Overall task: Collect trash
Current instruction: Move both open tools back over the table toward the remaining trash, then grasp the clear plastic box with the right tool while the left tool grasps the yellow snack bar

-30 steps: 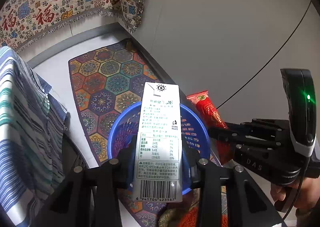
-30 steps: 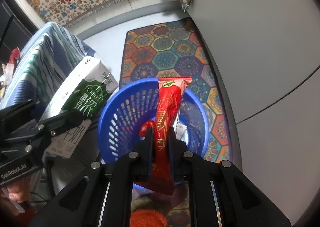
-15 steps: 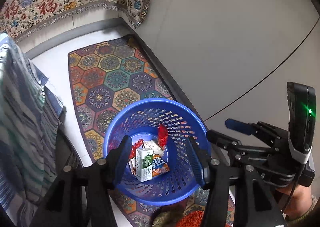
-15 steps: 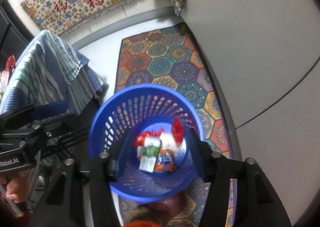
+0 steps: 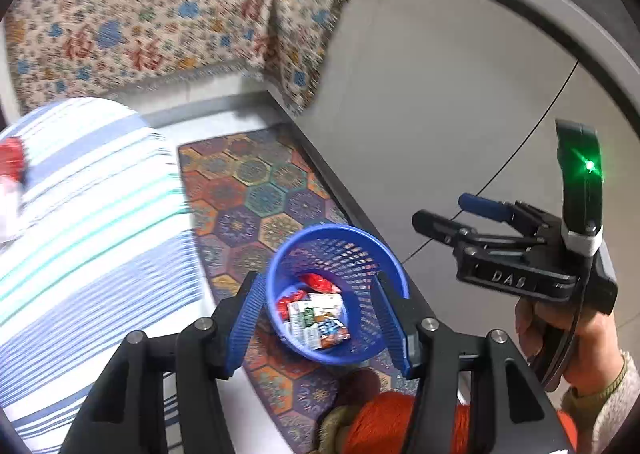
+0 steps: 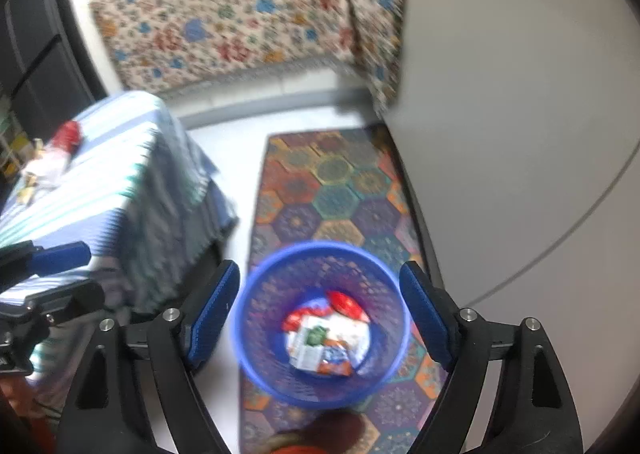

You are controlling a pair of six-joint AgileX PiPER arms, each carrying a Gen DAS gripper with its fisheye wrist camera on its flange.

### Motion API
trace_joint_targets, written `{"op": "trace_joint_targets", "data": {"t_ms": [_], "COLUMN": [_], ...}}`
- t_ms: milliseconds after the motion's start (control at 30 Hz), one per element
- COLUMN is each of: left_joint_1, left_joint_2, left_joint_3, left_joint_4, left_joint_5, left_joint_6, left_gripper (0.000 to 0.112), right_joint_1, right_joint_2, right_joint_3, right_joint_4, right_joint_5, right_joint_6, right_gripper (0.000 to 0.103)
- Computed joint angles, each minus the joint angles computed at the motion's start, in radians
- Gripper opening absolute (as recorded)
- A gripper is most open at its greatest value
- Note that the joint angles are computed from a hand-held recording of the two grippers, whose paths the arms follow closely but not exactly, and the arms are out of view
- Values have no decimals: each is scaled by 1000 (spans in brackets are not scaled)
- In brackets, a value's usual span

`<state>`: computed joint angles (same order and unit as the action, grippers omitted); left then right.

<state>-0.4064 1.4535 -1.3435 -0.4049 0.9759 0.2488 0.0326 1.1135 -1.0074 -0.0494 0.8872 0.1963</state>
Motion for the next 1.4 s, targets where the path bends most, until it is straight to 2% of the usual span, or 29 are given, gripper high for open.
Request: {"op": "trace_joint_targets", "data": {"t_ms": [100, 200, 400, 500, 733, 900, 1067, 1100, 1267, 1367, 1400], "left_joint_1": [113, 281, 611, 752, 952, 975, 928, 918, 829, 738, 712], "left_joint_2": [-69, -132, -155, -133, -32, 33, 123, 129, 174, 200, 211], "left_joint_3": [18, 40, 66, 70, 44, 33, -21, -23, -70, -86, -97], "left_joint_4": [-23, -62, -124, -114, -90, -46, 5, 18, 129, 302, 351], "left_joint_5": [60, 133, 214, 200, 131, 53, 3, -23, -93, -147, -150], "left_joint_6": [69, 177, 364, 430, 489, 436, 327, 306, 98, -101, -167], "left_gripper": [56, 57, 57, 57, 57, 57, 57, 60, 68, 74, 80], "right_joint_1": [196, 381, 682, 761, 849, 842, 831, 829, 828, 829, 830], "right_joint_2": [19, 62, 206, 279, 473, 604, 719, 739, 819, 841, 839], "right_joint_3": [-93, -171, -317, -377, -516, -596, -690, -707, -781, -792, -788], "right_joint_4": [-113, -212, -356, -374, -377, -367, -330, -322, -285, -276, -281], "right_joint_5": [51, 86, 131, 125, 67, 39, 55, 59, 84, 88, 85], "right_joint_6": [169, 303, 487, 529, 575, 551, 501, 488, 444, 431, 435], "right_gripper": [86, 86, 87, 87, 88, 88, 88, 88, 88, 91, 92]}}
